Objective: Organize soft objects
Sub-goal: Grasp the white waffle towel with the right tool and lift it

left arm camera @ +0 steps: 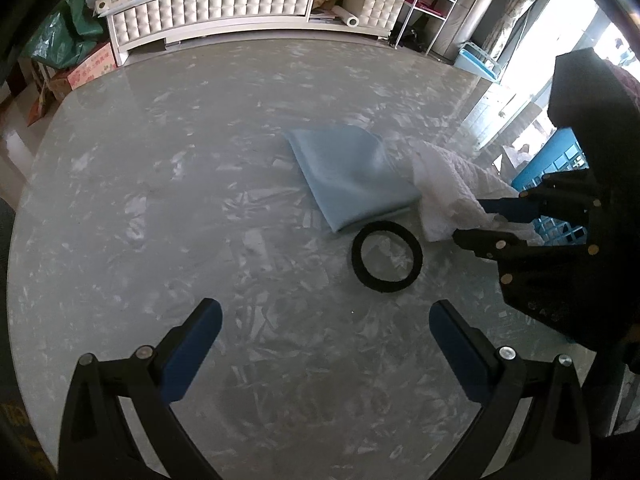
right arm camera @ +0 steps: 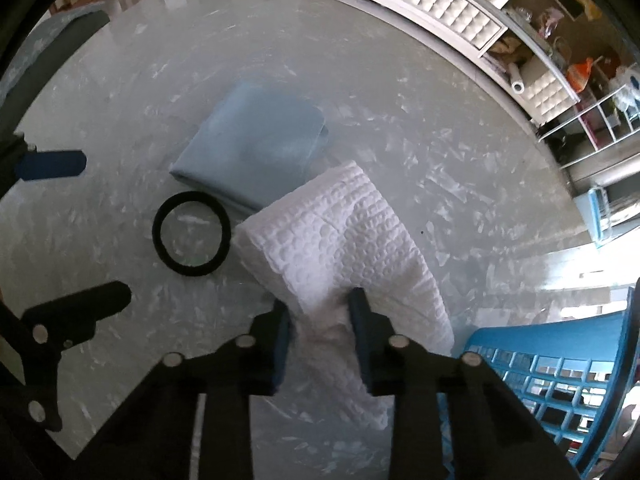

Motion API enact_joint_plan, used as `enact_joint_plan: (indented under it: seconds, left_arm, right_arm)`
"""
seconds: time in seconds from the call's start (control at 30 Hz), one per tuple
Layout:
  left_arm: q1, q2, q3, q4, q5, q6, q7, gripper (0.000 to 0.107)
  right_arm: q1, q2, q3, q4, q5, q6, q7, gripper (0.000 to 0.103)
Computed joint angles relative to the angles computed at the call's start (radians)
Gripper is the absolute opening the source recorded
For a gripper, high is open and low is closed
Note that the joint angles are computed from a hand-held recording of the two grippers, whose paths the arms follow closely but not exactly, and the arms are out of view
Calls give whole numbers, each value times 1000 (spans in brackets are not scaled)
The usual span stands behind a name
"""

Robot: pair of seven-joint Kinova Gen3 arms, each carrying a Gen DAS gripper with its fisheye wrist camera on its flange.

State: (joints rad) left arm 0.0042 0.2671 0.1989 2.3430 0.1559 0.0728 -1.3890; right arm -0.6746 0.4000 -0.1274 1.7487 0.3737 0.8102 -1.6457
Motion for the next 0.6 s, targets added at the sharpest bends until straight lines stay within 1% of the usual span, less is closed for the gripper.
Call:
enact_joint_plan:
  seconds: [0.03, 0.1, 0.2, 0.23, 0.4, 0.47, 0.53, 0.6]
  left_arm:
    - [2, -2, -6, 0, -2, 4, 0, 103]
    - [39, -10, -46, -3, -11, 18, 13, 103]
    - [44, -37, -49, 3, -13, 25, 13, 103]
    - [50, -49, -52, 6, -14, 28, 15, 103]
    - [161, -102, -150, 14, -62, 48, 77, 103]
    - [164, -116, -150, 19, -72, 49, 88, 103]
    - [159, -125, -144, 21, -77, 53, 89, 103]
    - [192, -129, -170, 11, -108, 68, 123, 103]
  right_arm:
    - [-6, 0, 2, 4, 5, -4, -9, 23]
    - [-10, -4, 4, 9, 9, -8, -21, 20]
    - [6, -21, -7, 11, -26, -2, -22, 18]
    - [16, -29, -14, 11, -45, 2, -13, 17]
    - [50, -97, -40, 34, -112, 6, 27, 17]
    - [69, -140, -48, 44, -155, 7, 52, 17]
    - [109, -175, -59, 42, -198, 14, 102, 17]
    - [129, -221, -66, 39, -230, 26, 140, 17]
